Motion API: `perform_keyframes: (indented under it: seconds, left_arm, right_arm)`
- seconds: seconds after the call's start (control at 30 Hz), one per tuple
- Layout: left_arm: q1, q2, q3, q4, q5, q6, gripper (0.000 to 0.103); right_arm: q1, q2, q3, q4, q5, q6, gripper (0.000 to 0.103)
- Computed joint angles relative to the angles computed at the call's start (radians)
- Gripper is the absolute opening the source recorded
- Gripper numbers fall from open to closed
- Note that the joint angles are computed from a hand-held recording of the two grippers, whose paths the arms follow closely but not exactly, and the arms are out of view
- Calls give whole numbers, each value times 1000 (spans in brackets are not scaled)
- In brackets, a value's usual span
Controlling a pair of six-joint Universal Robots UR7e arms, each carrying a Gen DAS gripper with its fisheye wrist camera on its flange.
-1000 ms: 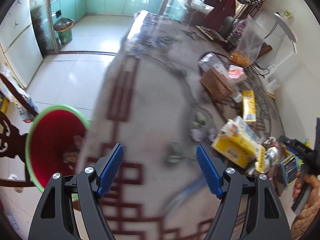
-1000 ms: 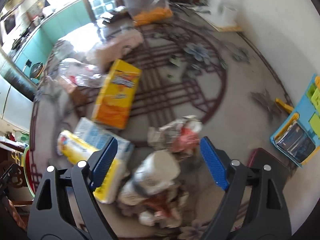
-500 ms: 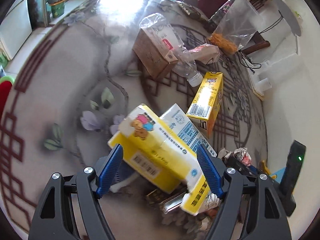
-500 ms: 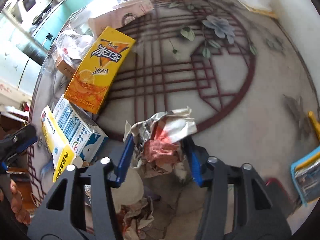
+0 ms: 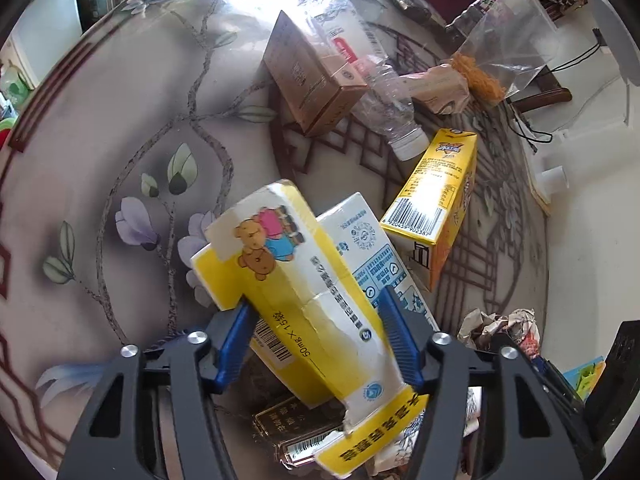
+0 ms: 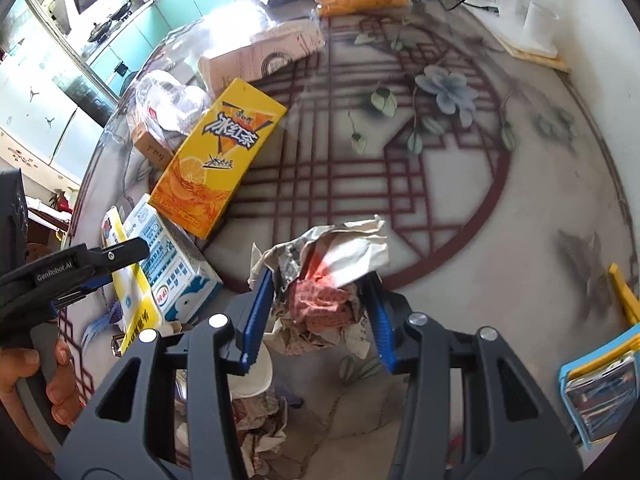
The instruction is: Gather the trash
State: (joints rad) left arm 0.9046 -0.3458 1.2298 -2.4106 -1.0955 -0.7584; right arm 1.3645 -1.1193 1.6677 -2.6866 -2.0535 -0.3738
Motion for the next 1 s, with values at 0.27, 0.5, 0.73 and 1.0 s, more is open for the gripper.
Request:
perform_keyframes:
  seconds: [0.27, 0.5, 0.73, 1.0]
  left_arm:
    - [8, -34, 28, -13, -3, 17, 38]
    - [-20, -87, 91, -54, 95, 62, 37]
    - [-41, -139, 157, -113, 164, 111, 37]
    - [-54, -165, 185, -145, 188, 152, 37]
  right_arm:
    - [15, 10, -34, -20, 31, -16, 45]
    - [51, 34, -61, -42, 73, -49, 45]
    - [77, 52, -68, -37, 86, -74, 44]
    - [94, 55, -57, -57, 80, -74, 45]
